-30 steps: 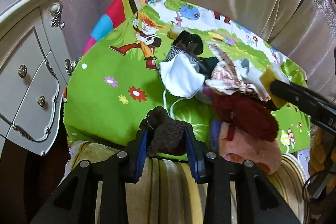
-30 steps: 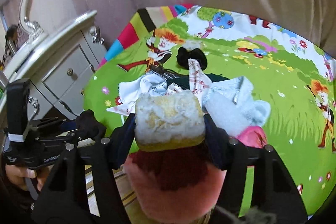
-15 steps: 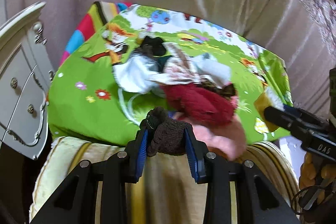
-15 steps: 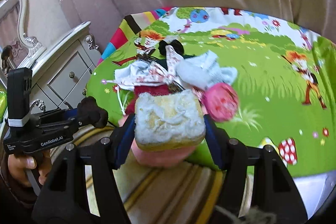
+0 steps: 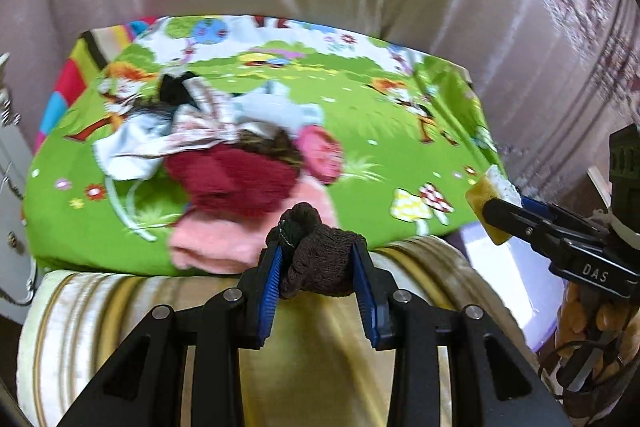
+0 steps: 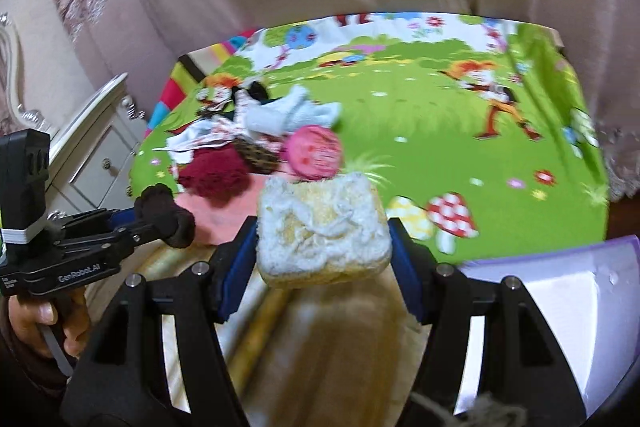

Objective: Organize soft objects
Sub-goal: 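Carry the sponge and glove to the white box and open both tools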

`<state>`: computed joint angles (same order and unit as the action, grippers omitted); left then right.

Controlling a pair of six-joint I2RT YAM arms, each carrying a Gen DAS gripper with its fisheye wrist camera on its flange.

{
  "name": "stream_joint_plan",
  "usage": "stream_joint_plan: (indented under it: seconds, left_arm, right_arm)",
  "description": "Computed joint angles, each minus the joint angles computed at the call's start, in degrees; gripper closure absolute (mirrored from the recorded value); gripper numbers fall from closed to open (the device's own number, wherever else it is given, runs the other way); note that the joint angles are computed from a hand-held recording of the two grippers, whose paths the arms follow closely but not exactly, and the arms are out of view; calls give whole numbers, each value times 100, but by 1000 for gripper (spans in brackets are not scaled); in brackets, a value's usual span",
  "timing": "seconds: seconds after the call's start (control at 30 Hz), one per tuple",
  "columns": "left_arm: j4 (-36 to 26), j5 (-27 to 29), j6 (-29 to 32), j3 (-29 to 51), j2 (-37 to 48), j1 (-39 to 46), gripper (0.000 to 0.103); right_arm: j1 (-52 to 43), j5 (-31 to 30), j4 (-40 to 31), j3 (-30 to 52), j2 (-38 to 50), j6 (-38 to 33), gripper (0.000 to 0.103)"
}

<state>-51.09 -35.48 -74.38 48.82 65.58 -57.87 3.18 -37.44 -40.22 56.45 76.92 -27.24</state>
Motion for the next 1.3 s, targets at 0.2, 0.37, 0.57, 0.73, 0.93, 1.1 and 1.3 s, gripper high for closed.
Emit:
stream_joint_plan:
  seconds: [0.2, 0.37, 0.57, 0.73, 0.93, 1.1, 1.3]
  left_arm:
    - [719, 333, 701, 697, 1072, -59, 67]
    - [1102, 586, 1212, 1352, 1872, -141, 67]
    - [1450, 1014, 1682, 2092, 2736, -199, 67]
    - [1570, 1239, 1922, 2586, 3231, -231, 67]
    - [1822, 1622, 2223, 3022, 3677, -235, 54]
    - [1915, 1554, 2299, 3073, 3707, -357, 31]
    - [1781, 988, 2305, 3055, 3508, -540, 20]
  right_arm:
    - [-1139, -144, -231, 109, 210, -579, 36]
    - [-1918, -43, -146, 138, 363, -918, 36]
    - [-2685, 50, -18, 324, 765, -1128, 35]
    - [-3155, 28, 5, 475, 1052, -1296, 34]
    - [-3419, 97, 174, 545, 1180, -1209, 21]
    - [-3478, 134, 445, 441, 1090, -996, 14]
    - [-3437, -132, 621, 263, 805, -743, 7]
